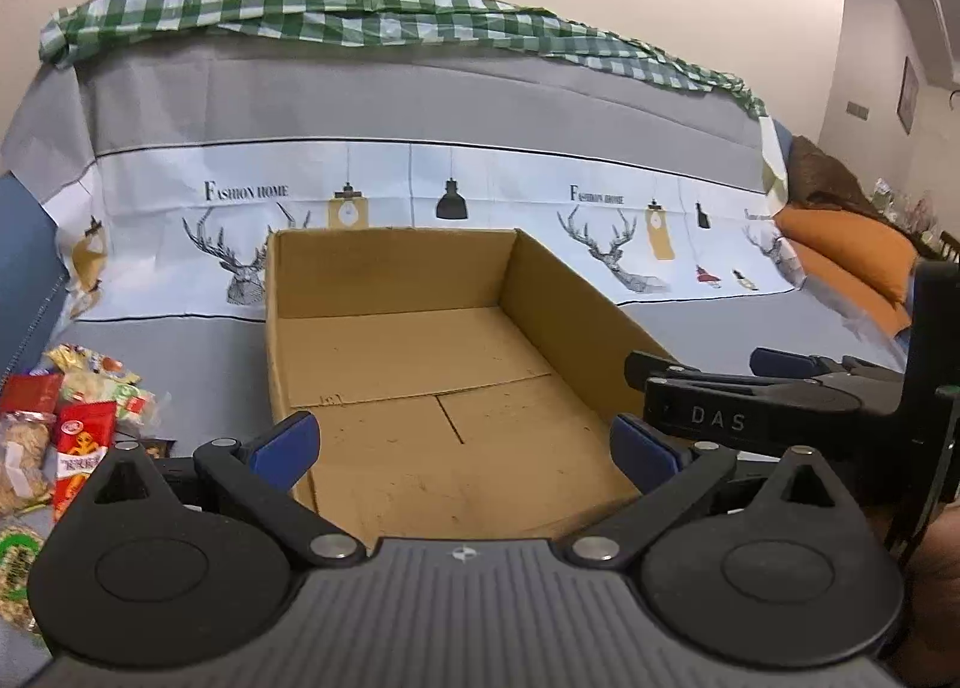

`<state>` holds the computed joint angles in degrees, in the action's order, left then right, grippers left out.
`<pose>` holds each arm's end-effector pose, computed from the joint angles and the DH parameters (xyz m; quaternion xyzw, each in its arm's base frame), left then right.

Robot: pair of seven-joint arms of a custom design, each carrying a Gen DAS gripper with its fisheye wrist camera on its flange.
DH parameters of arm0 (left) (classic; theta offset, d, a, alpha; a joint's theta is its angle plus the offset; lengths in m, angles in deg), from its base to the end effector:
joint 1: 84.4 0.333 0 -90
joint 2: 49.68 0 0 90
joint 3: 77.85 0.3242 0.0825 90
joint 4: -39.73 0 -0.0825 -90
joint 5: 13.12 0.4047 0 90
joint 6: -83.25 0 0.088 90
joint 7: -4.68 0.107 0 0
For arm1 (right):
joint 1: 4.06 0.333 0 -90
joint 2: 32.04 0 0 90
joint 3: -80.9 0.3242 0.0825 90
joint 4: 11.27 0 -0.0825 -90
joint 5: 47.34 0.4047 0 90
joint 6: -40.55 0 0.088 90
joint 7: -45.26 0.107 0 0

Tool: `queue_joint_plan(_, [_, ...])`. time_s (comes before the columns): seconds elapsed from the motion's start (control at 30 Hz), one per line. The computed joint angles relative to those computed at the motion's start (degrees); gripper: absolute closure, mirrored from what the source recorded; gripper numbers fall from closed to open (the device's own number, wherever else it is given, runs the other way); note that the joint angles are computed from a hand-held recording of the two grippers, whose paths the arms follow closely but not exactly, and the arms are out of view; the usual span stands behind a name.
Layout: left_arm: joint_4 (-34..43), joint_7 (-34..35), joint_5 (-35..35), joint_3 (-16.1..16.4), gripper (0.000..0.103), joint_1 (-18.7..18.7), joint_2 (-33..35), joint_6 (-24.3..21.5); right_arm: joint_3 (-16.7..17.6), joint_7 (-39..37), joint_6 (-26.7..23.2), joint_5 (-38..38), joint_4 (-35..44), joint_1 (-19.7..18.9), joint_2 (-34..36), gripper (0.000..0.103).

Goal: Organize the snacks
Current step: 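Move both tools from the cardboard box toward the snack pile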

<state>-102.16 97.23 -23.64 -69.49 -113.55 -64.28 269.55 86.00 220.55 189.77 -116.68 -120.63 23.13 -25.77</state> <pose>0.4815 -0.1592 0.5049 -0.5525 0.6740 -0.4261 0.2428 0.5355 0.3592 0.4934 -0.6130 0.6273 -0.3471 0.3319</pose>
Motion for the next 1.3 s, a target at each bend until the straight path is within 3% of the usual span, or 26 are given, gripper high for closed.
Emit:
queue_joint_plan(0.07, [-0.2,2.5,-1.0,7.8,0.0,-8.0,-0.6,0.2,0.0,3.2,-0.9,-2.9,-0.1,0.4,-0.2,0.001])
queue_joint_plan(0.13, [-0.6,5.0,-1.1,13.2,0.0,-13.5,-1.3,0.5,0.1,4.8,-0.9,-4.0,-0.4,0.4,-0.5,0.001])
queue_joint_plan(0.33, [-0.5,7.7,-4.2,14.1,0.0,-14.6,-1.2,-0.9,0.4,5.1,-1.1,-4.0,0.1,0.4,-0.1,0.006])
queue_joint_plan(0.43, [-0.4,9.6,-7.2,18.7,0.0,-19.5,-1.8,-0.6,0.4,5.9,-0.9,-5.5,0.2,0.6,0.0,0.007])
queue_joint_plan(0.53, [-0.1,10.9,-9.2,21.2,0.002,-22.1,-2.4,-1.3,0.4,7.3,-0.4,-5.8,0.2,0.5,0.0,0.007])
queue_joint_plan(0.8, [0.2,16.9,-14.1,28.6,0.034,-30.6,-4.6,-1.2,0.2,7.1,1.7,-5.1,0.4,0.3,0.1,0.007])
queue_joint_plan(1.03, [-0.3,23.5,-15.2,40.2,0.064,-42.4,-12.4,-2.9,0.5,5.0,0.4,-4.1,0.8,0.8,0.5,0.049])
queue_joint_plan(1.17, [-0.2,27.9,-16.9,42.5,0.073,-43.4,-17.7,-7.8,0.5,5.8,-0.3,-4.8,1.6,1.6,1.1,0.063])
queue_joint_plan(1.3, [1.1,32.6,-13.5,37.7,0.073,-34.7,-16.6,-14.5,0.5,7.5,0.5,-4.9,3.0,2.3,1.6,0.064])
